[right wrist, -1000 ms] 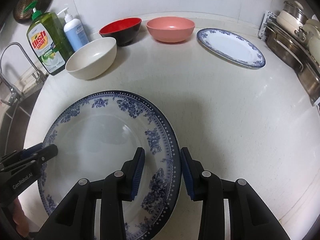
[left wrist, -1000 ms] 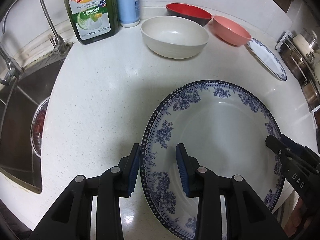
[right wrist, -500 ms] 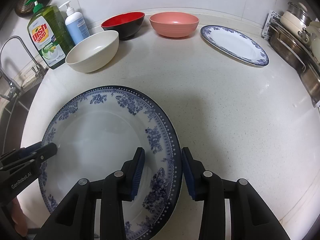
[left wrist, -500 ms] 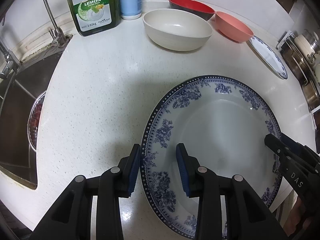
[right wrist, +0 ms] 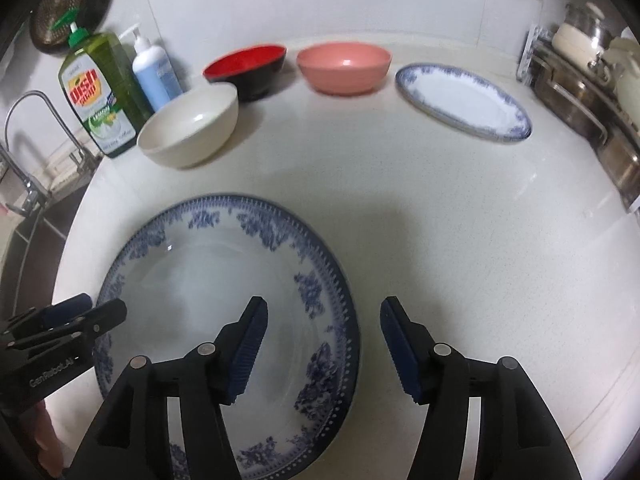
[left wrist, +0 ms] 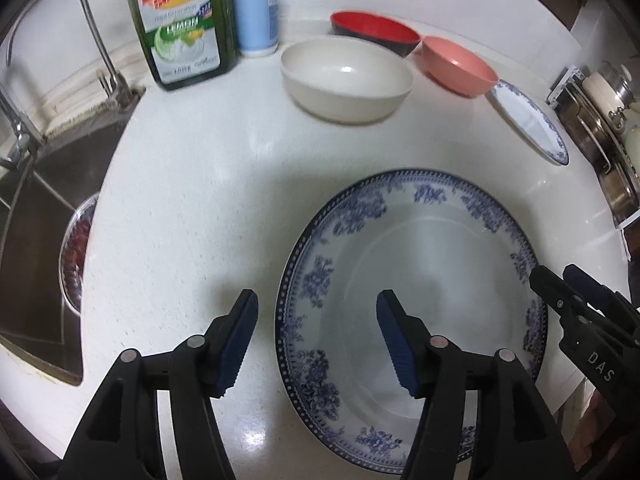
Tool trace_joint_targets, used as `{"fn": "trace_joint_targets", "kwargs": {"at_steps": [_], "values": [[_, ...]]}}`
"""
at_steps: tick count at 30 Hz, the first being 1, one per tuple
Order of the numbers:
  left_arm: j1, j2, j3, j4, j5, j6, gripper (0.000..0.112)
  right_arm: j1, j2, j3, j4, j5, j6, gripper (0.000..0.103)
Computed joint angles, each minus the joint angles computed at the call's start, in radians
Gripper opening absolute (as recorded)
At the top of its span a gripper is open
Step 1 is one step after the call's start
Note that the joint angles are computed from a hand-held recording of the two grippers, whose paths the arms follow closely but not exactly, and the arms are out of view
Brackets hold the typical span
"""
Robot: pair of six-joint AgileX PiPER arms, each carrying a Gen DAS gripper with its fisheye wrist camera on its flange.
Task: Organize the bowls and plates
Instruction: 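Lower the blue floral plate onto the green plate and open both grippers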
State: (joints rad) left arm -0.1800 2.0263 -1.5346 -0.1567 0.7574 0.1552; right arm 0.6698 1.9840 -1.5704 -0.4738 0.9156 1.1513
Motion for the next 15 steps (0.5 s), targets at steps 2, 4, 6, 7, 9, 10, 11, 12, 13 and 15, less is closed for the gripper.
{"fn": "trace_joint_targets", "kwargs": {"at_steps": [2,4,6,7,9,10,11,12,13,15], "values": [[-0.011,-0.018,0.004,0.016,-0.017,-0.006,0.064,-0.004,-0.017,0.006,-0.008,-0.002,0.007,0.064],[-0.018,-0.026,-0.001,0.020,-0.023,-0.007,0.067,-0.010,-0.032,0.013,-0.017,-0.006,0.006,0.064],[-0.029,-0.030,-0.020,0.031,-0.020,-0.009,0.068,-0.013,-0.045,0.017,-0.027,0.000,0.005,0.064],[-0.033,-0.033,-0.027,0.033,-0.018,-0.003,0.068,-0.015,-0.050,0.021,-0.029,-0.001,0.006,0.064],[-0.048,-0.032,-0.055,0.033,-0.010,0.003,0.072,-0.023,-0.069,0.034,-0.036,0.000,0.008,0.066],[-0.056,-0.031,-0.067,0.031,-0.008,0.010,0.074,-0.029,-0.083,0.045,-0.044,0.000,0.013,0.067],[-0.066,-0.030,-0.082,0.033,-0.004,0.013,0.075,-0.034,-0.092,0.052,-0.051,-0.001,0.017,0.067],[-0.076,-0.028,-0.093,0.037,-0.002,0.011,0.075,-0.041,-0.105,0.061,-0.062,0.001,0.021,0.067],[-0.087,-0.021,-0.114,0.037,0.006,0.014,0.076,-0.048,-0.115,0.069,-0.071,0.003,0.022,0.067],[-0.109,-0.008,-0.155,0.034,0.026,0.021,0.077,-0.066,-0.140,0.088,-0.087,0.004,0.029,0.067]]}}
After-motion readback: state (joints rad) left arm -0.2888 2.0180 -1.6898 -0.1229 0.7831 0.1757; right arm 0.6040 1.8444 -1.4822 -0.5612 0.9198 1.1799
